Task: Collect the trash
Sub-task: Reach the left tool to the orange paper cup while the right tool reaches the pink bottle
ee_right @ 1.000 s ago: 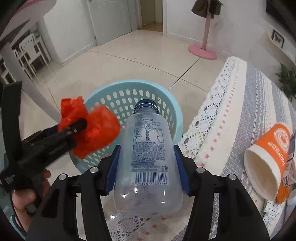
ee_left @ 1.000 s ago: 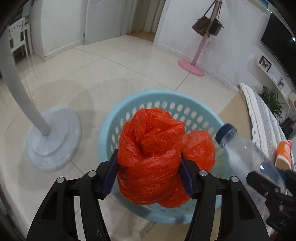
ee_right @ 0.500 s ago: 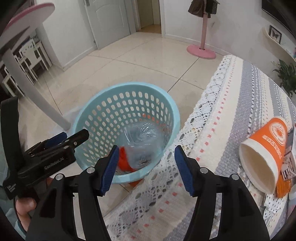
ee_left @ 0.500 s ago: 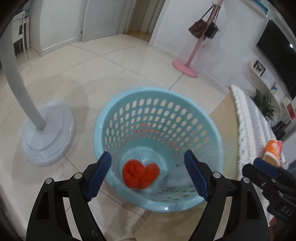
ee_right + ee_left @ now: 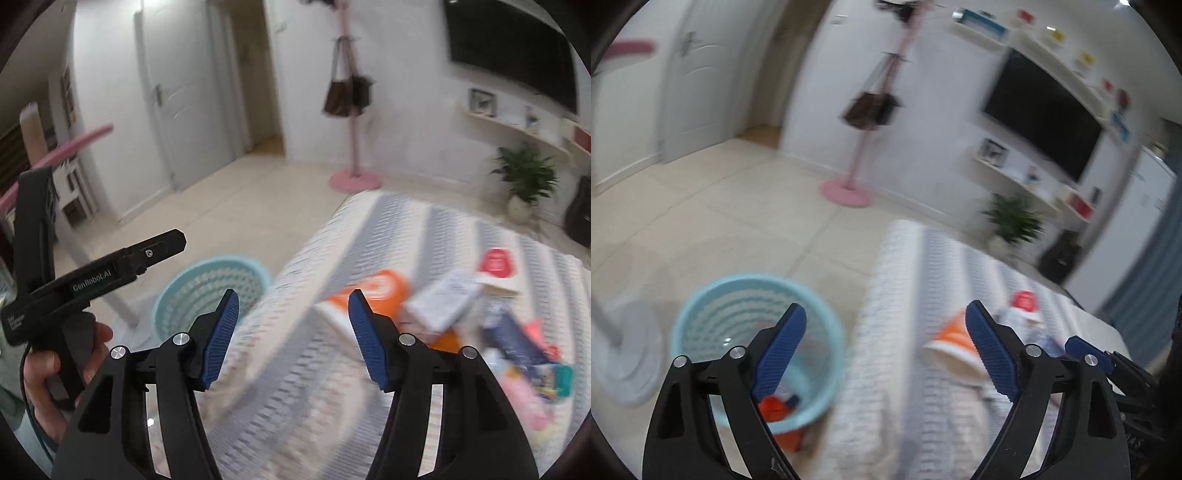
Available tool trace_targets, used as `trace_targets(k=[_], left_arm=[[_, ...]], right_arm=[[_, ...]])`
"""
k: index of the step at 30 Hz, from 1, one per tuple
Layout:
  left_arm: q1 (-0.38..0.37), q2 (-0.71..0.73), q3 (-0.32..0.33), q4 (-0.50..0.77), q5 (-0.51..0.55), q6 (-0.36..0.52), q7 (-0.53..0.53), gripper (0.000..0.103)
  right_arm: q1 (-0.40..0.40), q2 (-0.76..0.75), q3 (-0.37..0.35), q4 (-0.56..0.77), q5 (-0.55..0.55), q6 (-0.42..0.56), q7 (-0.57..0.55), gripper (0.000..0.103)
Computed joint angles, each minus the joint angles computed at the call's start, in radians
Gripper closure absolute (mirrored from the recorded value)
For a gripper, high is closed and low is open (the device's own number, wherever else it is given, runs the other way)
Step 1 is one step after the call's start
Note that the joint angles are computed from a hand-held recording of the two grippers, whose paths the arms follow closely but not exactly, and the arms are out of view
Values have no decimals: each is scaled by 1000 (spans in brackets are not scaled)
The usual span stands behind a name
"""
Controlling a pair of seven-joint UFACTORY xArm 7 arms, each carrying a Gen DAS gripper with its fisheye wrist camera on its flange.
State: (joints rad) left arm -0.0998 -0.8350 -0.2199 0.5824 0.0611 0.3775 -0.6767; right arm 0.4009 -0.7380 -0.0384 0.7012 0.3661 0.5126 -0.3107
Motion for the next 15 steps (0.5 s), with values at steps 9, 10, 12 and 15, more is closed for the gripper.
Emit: trace_targets(k=[9, 10, 12, 15], left_arm=[[-42, 342, -79, 201, 34, -36, -33, 14], [-54, 377, -69, 213, 35, -32, -28, 14], [-68, 468, -58, 249, 43, -19, -27, 14], [-64, 558, -54, 277, 94, -3, -72, 14]], right_arm=[[-161, -120, -236, -59, -40, 67, -157, 45], [-174, -110, -253, -61, -35, 71, -176, 45], [-204, -90, -287, -72, -24, 89, -212, 45], [-239, -41, -320, -84, -2, 114, -270, 45]])
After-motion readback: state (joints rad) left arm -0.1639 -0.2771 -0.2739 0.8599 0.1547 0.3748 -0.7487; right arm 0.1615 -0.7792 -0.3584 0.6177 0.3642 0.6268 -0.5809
